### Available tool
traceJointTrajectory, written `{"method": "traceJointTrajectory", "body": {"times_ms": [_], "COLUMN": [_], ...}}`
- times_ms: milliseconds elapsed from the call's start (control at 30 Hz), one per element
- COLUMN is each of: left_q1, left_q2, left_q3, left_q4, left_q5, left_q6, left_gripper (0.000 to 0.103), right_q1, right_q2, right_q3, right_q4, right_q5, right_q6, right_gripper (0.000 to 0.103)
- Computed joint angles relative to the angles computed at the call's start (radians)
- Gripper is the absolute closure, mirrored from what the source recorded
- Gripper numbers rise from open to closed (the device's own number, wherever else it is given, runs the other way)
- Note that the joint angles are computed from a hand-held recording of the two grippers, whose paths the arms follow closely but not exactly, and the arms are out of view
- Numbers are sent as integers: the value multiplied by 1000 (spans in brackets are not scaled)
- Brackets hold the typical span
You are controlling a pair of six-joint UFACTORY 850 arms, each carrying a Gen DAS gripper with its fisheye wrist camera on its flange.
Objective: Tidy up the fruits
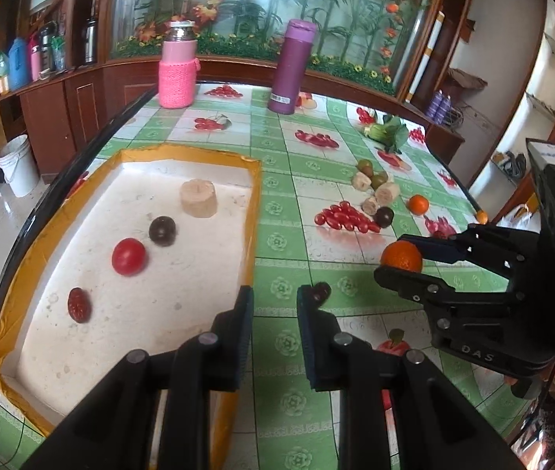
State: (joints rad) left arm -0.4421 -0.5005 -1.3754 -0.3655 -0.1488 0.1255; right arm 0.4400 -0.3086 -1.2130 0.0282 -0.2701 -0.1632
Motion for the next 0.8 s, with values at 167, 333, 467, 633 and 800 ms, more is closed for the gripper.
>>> {"method": "traceJointTrajectory", "body": {"times_ms": [167, 333, 467, 633, 800], "left_q1": [-32, -56, -57, -81, -93], "left_q2": [-75, -182, -238, -285, -298], "left_q3": [-110, -258, -342, -408, -414], "left_q4": [108, 302, 359, 474, 540], "left_q5": [-121, -269, -349, -405, -391], "left_q6": [-16, -157, -210, -253, -289], "left_gripper": [77, 64, 47, 38, 54], "right_q1": [-29, -61, -77, -99, -110], "right_q2": [10, 29, 29, 28, 32], "right_q3": [34, 69, 82, 91, 98], "right_q4": [-12, -11, -1, 163, 256], "right_q5": [-5, 0, 3, 13, 16], "right_q6": [28, 22, -8, -169, -258], "right_gripper": [68, 68, 68, 68, 68]}}
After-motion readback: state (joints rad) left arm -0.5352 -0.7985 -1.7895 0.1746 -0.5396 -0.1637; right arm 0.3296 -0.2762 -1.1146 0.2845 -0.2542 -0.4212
